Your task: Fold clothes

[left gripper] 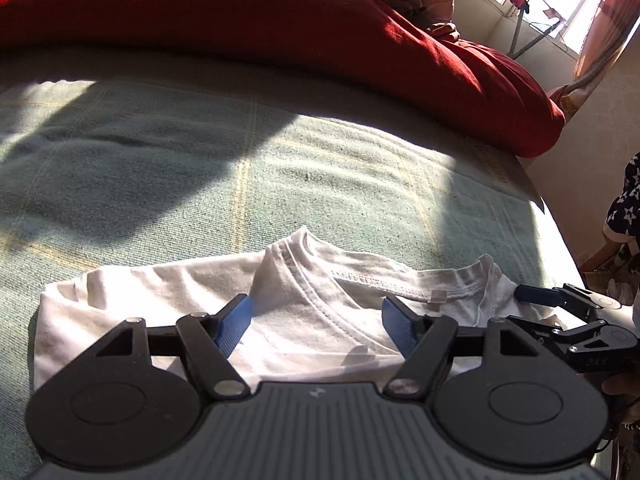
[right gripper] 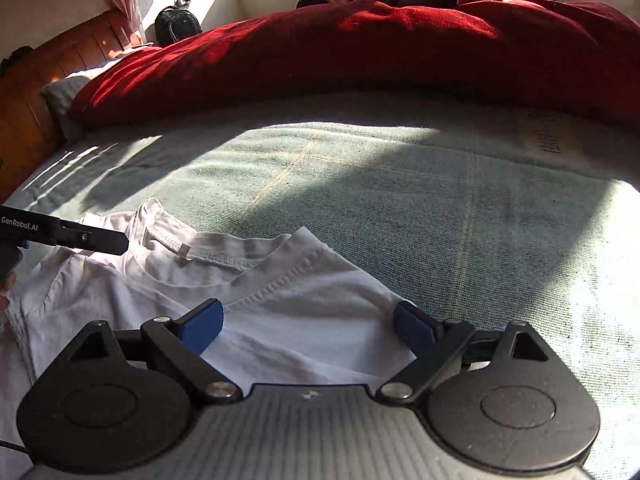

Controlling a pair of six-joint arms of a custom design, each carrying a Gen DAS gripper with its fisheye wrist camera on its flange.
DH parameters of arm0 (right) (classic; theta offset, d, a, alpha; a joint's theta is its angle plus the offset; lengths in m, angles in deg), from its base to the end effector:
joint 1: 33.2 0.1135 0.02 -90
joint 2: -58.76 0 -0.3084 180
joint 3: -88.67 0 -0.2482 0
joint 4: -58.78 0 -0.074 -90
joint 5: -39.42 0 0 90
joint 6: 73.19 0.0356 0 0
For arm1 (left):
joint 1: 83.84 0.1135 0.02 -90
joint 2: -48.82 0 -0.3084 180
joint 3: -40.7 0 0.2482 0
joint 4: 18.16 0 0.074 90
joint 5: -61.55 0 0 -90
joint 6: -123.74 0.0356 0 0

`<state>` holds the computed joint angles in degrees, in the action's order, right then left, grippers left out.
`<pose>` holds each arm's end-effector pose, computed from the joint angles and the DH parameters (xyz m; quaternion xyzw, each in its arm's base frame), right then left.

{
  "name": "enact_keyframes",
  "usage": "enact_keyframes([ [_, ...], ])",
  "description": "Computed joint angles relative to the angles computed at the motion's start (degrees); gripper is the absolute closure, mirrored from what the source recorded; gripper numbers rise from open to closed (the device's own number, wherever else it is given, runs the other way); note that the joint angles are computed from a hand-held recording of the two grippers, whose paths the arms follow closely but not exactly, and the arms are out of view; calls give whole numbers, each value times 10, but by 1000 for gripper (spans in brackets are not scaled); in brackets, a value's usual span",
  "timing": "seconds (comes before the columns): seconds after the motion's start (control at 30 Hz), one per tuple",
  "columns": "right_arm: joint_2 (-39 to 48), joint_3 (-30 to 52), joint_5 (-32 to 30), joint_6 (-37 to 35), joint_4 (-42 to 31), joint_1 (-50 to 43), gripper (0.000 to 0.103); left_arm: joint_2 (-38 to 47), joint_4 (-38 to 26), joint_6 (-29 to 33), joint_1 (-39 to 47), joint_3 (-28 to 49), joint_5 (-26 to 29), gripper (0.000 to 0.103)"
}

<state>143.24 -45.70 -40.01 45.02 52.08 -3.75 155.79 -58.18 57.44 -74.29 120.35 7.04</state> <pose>0.2296 0.1221 0.1870 0.0249 0.9221 0.1069 0.3711 0.3685 0.0410 0.1995 0.1744 0.9194 -0.2328 0.2648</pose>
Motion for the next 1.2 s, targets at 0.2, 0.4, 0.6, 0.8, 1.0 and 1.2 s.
enact_keyframes([
  [0.2,-45,66,102,106,-161,51,8,14,-75,49,27,84,21,32],
  [0.4,-98,139,202,295,-385,233,5,-17,-339,340,133,122,77,29],
  [0.6,-6,217,231,581,-567,428,5,-24,-457,554,250,82,51,29],
  [0.8,86,255,194,751,-616,524,5,-46,-416,743,349,-8,-3,29],
  [1.0,161,283,196,767,-636,562,0,-51,-385,782,402,-56,5,17],
  [1.2,148,265,198,774,-618,561,0,-72,-351,754,402,-89,16,10],
])
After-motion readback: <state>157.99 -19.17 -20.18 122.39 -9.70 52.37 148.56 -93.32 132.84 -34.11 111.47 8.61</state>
